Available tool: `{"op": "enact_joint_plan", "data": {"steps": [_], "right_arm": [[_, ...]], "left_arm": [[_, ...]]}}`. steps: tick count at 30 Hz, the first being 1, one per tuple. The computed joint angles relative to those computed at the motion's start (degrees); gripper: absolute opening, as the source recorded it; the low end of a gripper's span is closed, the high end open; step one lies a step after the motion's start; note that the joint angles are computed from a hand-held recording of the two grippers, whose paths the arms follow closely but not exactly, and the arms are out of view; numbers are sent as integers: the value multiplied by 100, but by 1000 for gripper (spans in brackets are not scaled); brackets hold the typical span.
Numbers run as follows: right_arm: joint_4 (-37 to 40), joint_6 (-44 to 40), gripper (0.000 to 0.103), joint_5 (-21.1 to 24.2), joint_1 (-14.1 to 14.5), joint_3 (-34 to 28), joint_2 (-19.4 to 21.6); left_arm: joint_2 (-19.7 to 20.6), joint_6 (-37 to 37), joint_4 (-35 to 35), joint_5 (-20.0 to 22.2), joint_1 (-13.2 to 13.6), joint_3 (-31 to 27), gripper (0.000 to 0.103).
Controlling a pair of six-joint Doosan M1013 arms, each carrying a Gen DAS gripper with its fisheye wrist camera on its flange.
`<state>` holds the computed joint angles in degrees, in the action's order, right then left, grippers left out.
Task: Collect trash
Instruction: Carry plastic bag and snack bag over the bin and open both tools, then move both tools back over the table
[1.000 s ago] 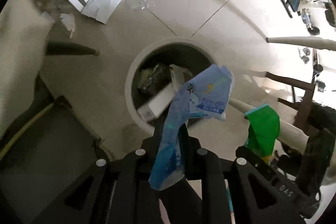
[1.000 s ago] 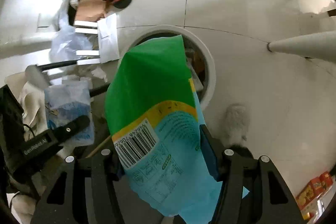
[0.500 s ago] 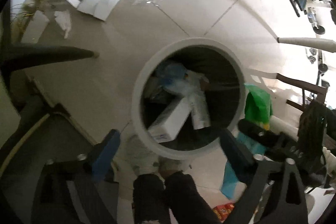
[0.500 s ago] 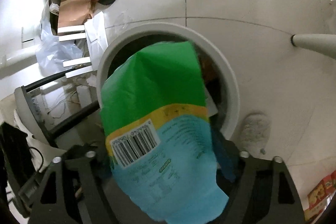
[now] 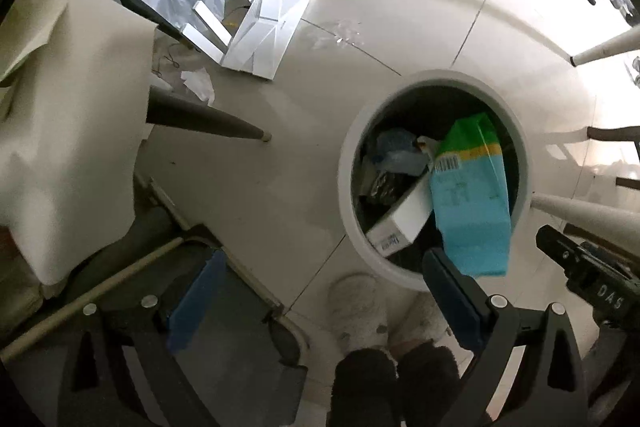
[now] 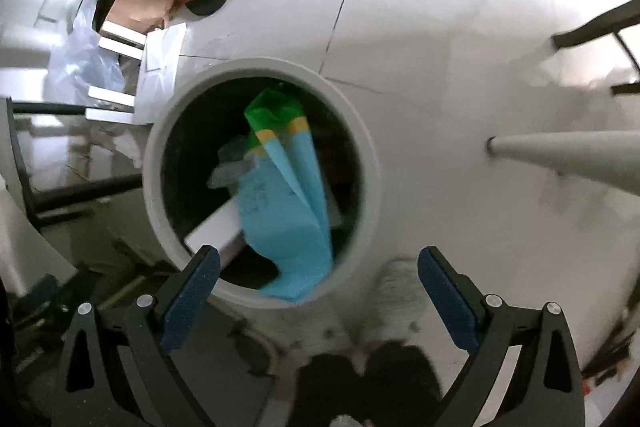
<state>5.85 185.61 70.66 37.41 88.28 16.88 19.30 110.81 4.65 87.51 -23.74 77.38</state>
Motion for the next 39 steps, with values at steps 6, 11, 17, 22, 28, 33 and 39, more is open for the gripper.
{"op": "enact_joint_plan", "data": {"steps": [6, 11, 17, 22, 28, 33, 39], "right_arm": [[6, 52, 100, 431, 181, -223, -19], [-50, 239, 100, 761, 312, -419, -98], [-187, 454, 100, 1286, 418, -819, -201], [-298, 572, 100, 1876, 489, -1369, -272], [-397, 598, 100, 2864, 609, -2465, -172], [-559, 769, 100, 3683, 714, -3472, -15], [-847, 783, 100, 4673, 778, -4980, 392]], "left_arm": [[-268, 246, 106, -17, -93, 169, 101], [-410, 364, 79, 145, -107, 126, 101], [-483, 386, 33, 598, -105, -209, 101], [-545, 533, -14, 1084, -102, -721, 101], [-544, 708, -35, 1723, -66, -1484, 101], [-429, 867, -24, 2376, -10, -2385, 101], [-285, 1173, -12, 2537, 1, -3329, 101]]}}
